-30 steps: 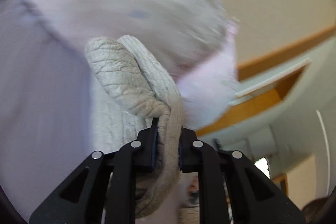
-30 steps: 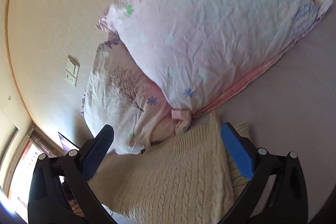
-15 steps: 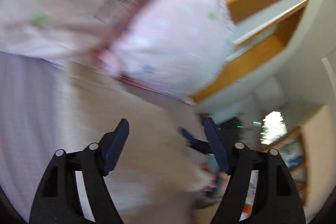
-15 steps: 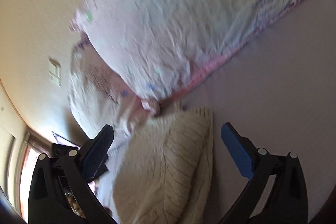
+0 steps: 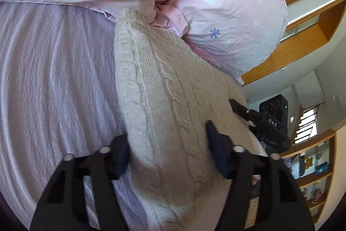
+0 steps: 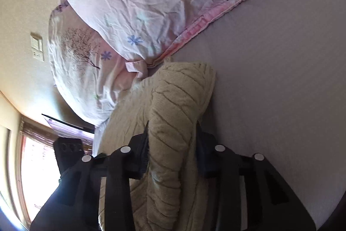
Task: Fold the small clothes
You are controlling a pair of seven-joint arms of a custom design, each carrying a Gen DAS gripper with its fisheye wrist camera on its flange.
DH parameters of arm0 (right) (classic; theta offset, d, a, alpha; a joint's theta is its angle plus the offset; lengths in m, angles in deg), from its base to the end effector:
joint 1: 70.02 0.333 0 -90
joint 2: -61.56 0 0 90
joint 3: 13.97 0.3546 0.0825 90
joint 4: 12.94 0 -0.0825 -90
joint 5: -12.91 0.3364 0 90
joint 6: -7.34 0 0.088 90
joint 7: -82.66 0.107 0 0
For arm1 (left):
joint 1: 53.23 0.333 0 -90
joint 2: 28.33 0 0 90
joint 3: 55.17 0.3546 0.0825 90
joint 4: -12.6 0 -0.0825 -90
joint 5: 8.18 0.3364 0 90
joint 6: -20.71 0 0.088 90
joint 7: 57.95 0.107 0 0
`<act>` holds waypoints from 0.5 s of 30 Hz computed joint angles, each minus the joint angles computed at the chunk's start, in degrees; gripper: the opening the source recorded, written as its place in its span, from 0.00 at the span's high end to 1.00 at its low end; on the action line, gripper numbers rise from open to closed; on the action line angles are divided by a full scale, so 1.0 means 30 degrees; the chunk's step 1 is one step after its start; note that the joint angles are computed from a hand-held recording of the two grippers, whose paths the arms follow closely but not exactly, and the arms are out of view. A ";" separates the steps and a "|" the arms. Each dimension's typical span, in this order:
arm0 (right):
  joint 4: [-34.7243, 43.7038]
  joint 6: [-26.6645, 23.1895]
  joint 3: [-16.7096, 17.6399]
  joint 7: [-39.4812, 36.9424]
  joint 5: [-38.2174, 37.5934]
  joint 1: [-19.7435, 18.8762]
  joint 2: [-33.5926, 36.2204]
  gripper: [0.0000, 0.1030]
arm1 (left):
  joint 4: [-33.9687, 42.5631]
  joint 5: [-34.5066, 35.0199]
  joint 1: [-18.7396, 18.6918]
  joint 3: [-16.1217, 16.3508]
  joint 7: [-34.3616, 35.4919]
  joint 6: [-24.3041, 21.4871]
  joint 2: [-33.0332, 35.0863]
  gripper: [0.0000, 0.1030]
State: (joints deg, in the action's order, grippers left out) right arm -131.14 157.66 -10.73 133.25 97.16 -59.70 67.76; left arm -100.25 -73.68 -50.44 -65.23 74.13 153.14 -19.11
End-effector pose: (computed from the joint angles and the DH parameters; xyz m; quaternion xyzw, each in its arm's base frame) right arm 0.5486 0.1072 0.4794 -0.5271 0.6975 0.1027 0.4745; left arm 0.5725 -0.0855 0.4832 0.5971 -0.6651 0.4260 0.1405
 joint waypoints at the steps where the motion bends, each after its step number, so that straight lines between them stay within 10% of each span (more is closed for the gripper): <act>1: -0.0019 -0.0115 0.0079 -0.0515 0.0690 0.0016 -0.0089 0.67 | -0.0093 -0.0732 0.0397 0.0094 0.0719 -0.0785 -0.0099 0.61; 7: 0.1207 -0.1248 0.0909 -0.1804 0.0432 0.1364 0.0255 0.70 | -0.1886 -0.1033 0.1744 0.1752 0.4075 -0.1867 -0.2947 0.64; 11: 0.2344 0.2928 0.0987 0.3441 -0.5358 0.3218 0.1531 0.55 | -0.3337 0.3372 0.1201 0.2050 0.1924 0.3018 -0.4173 0.50; 15: 0.1352 0.4032 0.1873 0.0645 -0.1186 0.2408 0.0382 0.40 | -0.5498 0.0510 0.0475 0.3123 0.5300 0.5261 -0.6327 0.33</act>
